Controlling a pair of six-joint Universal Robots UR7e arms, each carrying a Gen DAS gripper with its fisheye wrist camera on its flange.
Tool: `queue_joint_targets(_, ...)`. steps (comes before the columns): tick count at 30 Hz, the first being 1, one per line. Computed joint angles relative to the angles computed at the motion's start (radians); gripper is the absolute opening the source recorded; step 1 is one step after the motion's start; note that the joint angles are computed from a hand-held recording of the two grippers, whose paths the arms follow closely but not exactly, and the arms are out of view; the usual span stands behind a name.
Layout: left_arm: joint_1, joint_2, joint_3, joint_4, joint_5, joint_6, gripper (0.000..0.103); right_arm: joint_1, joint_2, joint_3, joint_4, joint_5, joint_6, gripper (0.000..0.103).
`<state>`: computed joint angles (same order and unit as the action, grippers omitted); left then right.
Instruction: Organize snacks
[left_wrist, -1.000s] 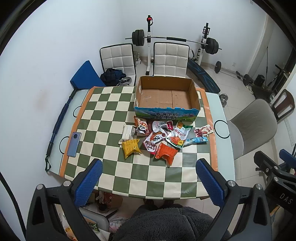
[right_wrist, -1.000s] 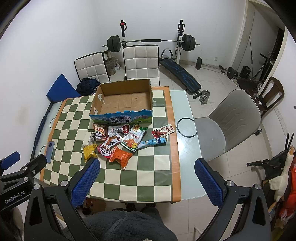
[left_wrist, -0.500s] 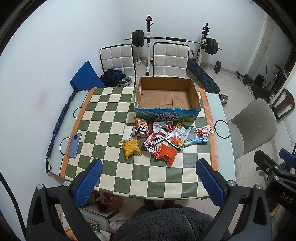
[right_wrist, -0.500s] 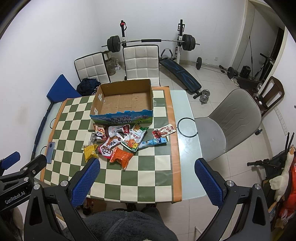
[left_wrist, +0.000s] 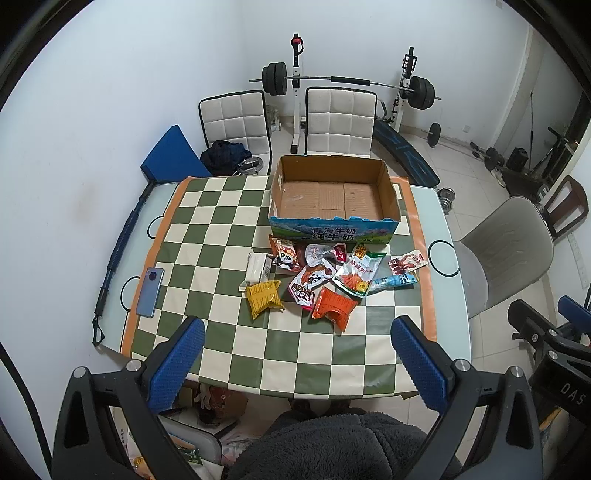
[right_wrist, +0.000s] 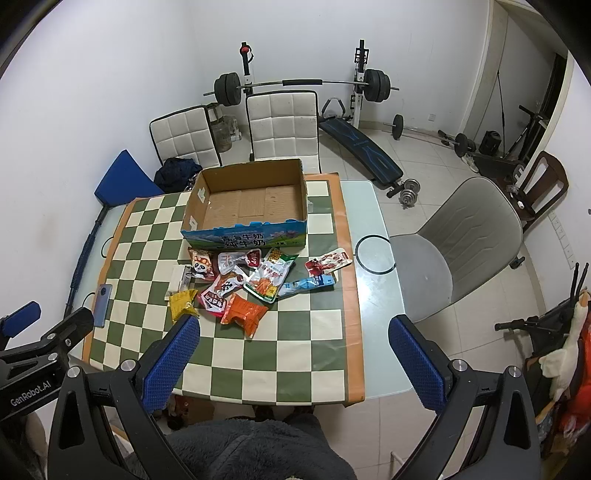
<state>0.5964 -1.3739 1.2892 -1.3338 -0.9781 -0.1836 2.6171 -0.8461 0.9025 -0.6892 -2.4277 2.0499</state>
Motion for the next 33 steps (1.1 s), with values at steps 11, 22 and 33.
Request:
queue_joint_targets(11, -0.001, 0.002, -0.004, 0.002, 0.000, 0.002, 0.103, 0.002, -0.006, 0.009, -0.007, -0.002, -0.003, 0.103)
queue_joint_targets(22, -0.003, -0.002, 0.003, -0.001, 0.000, -0.002, 0.103, 0.002, -0.001, 0.004, -0.008, -0.004, -0.004, 0.103)
queue_joint_targets(33, -0.005, -0.001, -0.005, 0.007, -0.001, -0.004, 0.103, -0.001, 0.010, -0.010, -0.008, -0.003, -0.008, 0.103)
